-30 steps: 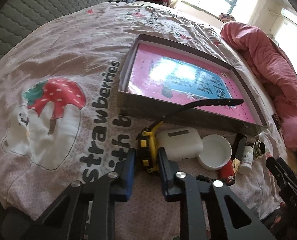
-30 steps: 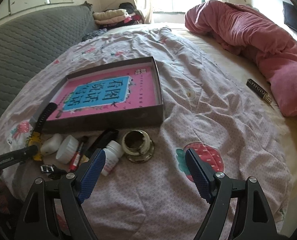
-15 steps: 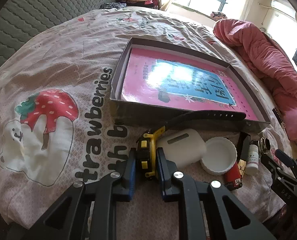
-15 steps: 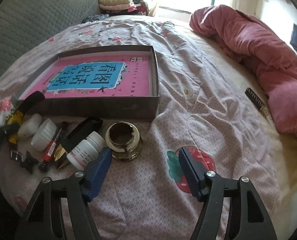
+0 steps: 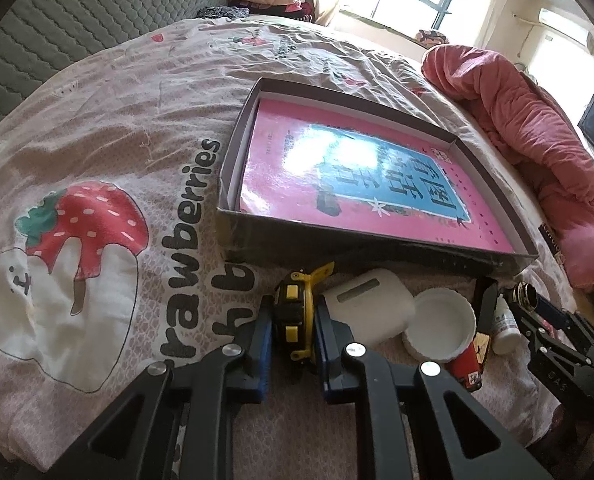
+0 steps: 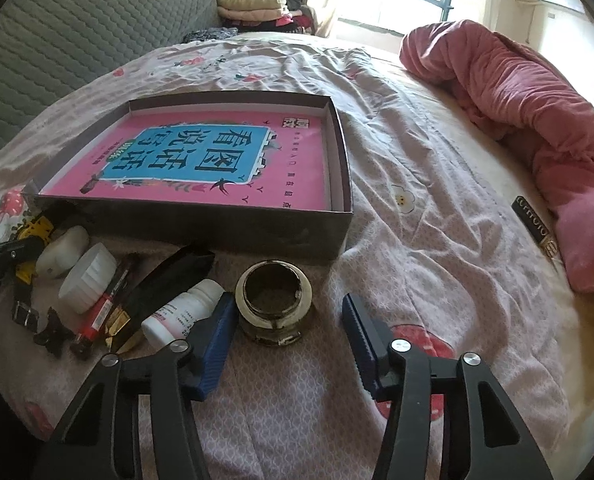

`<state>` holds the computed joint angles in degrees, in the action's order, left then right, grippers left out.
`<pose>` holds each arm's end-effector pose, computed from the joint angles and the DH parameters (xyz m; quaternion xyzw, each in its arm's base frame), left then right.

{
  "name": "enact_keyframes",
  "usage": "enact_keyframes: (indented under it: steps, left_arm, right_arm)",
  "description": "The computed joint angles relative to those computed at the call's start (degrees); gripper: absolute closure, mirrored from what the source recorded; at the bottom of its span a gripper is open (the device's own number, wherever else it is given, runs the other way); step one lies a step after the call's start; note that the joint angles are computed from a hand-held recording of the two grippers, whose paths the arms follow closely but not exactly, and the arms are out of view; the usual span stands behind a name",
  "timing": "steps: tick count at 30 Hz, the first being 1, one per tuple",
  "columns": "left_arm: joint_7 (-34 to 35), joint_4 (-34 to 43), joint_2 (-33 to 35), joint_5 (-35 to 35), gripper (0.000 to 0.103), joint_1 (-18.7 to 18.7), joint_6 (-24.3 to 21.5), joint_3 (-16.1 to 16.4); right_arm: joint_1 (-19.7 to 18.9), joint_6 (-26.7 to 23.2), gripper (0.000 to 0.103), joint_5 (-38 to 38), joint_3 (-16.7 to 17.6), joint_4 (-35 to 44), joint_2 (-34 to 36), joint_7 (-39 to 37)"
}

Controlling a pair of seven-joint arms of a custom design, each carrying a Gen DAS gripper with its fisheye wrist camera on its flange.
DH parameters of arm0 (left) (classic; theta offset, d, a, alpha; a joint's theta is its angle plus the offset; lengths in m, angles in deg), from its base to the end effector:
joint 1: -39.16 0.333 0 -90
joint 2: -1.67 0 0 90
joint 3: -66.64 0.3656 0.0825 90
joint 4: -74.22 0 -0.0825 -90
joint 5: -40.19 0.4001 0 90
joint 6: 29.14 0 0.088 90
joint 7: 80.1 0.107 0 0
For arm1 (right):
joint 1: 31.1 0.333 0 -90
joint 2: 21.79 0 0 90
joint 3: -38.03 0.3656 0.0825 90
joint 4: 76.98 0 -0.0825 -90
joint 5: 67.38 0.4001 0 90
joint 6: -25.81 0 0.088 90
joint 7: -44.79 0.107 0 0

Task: Organize rigid objects
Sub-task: 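Close the right tool on the silver metal cup while the left tool lifts the watch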

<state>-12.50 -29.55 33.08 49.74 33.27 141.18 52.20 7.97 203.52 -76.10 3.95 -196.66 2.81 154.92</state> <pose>0.6942 -0.2391 0.3506 -0.6578 0.6853 -0.2929 0.1090 0.6513 0.1036 0.3535 -0.6686 0.6626 -0.2775 0.1920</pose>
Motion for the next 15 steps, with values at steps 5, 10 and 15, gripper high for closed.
enact_keyframes:
  steps: [5,10,15]
  left_arm:
    - [1.0,0.61,0.83,-0.78,0.085,1.23,0.36,-1.33]
    - [1.47,0.84,1.29,-1.01,0.085,1.48,0.91,-1.59]
    - [1.54,0.76,1.38,-0.89,0.085,1.41,1.24,-1.51]
  right_arm:
    - [-4.88,-0.89,0.057,1.42,5.18,1.39,0.24,-2.11]
    - [-8.69,-0.1,0.059,3.26,9.21,1.3,-0.3,-3.59]
    - [-10.66,1.0,0.06,5.78,11.29,0.91,-0.96,-5.16]
